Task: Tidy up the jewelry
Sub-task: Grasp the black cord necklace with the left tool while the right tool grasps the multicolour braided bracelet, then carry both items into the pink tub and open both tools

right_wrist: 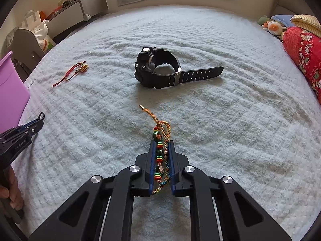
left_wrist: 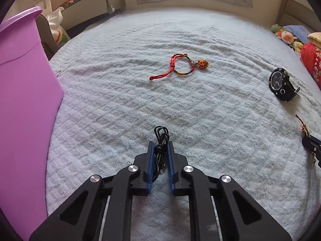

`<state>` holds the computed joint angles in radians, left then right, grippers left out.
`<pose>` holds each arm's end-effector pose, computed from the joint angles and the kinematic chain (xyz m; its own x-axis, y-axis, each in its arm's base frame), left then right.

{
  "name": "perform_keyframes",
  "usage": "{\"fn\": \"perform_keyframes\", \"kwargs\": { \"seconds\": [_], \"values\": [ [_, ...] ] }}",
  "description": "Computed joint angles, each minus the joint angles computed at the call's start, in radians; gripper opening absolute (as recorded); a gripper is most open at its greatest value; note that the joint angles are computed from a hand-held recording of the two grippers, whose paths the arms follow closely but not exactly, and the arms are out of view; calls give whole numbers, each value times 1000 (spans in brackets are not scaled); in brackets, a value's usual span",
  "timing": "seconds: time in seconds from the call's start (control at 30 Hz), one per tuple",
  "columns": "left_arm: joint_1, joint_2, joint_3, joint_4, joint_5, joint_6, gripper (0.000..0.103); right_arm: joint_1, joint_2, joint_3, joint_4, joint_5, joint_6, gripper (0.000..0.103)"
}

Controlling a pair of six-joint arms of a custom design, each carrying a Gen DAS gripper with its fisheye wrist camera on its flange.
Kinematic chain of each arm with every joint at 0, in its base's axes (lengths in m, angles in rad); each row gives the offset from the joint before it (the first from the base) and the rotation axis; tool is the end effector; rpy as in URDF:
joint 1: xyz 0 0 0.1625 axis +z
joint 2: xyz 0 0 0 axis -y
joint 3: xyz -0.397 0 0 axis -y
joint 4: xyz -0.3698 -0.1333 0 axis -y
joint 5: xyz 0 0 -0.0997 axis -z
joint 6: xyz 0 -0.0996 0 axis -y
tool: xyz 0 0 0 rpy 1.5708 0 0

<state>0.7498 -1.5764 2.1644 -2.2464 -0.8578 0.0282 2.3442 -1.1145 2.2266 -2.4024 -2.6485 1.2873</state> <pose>-0.1658 -0.4256 0.2880 -0.5366 0.5335 -0.6538 0.7444 0.6641 -0.0691 0.3270 -0.2697 0.1144 -0.6916 0.5188 0.5025 -0.0261 0.6773 -0.7352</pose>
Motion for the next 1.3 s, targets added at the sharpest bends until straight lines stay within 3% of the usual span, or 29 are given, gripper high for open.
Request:
{"fn": "perform_keyframes", "kwargs": {
  "seconds": [0.23,0.5,0.8,1.0,1.3],
  "values": [
    [-41,-98,3,123,-53,-71,12,67,-3,-24,36,31,49,12],
    [-153,-241,4,288,-66,-170,12,151,13,-92,105,39,88,12],
    [-266,-337,-94,461,-37,-272,12,234,67,-228,102,0,24,12],
    [-300,-325,-205,525,15,-288,12,250,161,-351,-31,-13,-166,12],
    [-242,-273,-411,563,104,-223,12,222,372,-640,-314,61,-603,12]
  ]
}}
